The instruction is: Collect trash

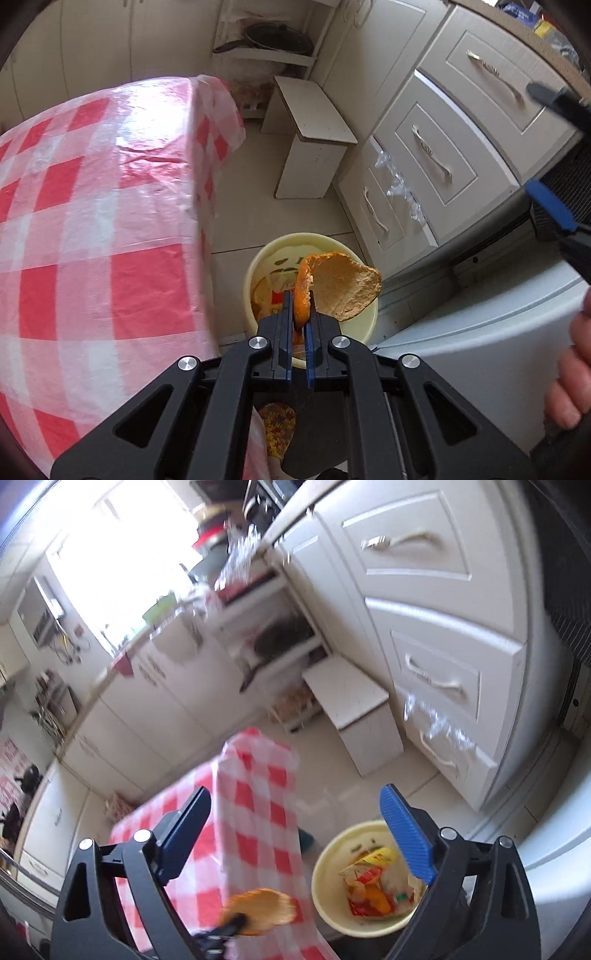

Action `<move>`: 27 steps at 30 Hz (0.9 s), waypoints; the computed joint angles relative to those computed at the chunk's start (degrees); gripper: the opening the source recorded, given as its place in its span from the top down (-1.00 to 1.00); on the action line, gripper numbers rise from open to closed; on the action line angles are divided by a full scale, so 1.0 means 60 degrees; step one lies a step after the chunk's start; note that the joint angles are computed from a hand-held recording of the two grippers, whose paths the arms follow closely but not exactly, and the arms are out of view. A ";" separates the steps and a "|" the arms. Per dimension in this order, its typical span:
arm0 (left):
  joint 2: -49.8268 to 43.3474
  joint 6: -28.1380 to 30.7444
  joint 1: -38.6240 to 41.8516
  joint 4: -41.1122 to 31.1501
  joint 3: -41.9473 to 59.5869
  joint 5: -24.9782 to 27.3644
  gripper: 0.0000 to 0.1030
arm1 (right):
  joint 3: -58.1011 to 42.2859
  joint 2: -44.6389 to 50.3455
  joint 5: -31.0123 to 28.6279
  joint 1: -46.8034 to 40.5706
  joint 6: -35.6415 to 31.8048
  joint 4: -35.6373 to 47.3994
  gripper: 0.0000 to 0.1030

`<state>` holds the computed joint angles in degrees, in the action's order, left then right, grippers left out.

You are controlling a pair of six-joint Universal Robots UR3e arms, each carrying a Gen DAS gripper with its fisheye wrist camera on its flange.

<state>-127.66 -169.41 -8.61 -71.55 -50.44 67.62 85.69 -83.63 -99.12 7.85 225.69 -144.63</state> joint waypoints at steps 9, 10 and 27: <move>-0.1944 -0.0488 -0.1190 -0.1196 0.2814 0.1104 0.09 | 0.0666 -0.0432 0.0752 -0.0732 0.0270 -0.0213 -0.74; -0.1760 -0.0469 -0.1151 -0.1030 0.2516 0.1040 0.00 | 0.0685 -0.0437 0.0732 -0.0712 0.0258 -0.0269 -0.74; 0.5933 0.2019 0.2876 0.2639 -0.5409 0.1511 -0.76 | -0.3413 0.2031 -0.1886 0.2355 -0.0724 0.3020 -0.80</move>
<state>-92.06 -157.29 8.64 -55.71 -82.89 76.69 65.21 -71.44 -110.43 21.98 221.35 -126.51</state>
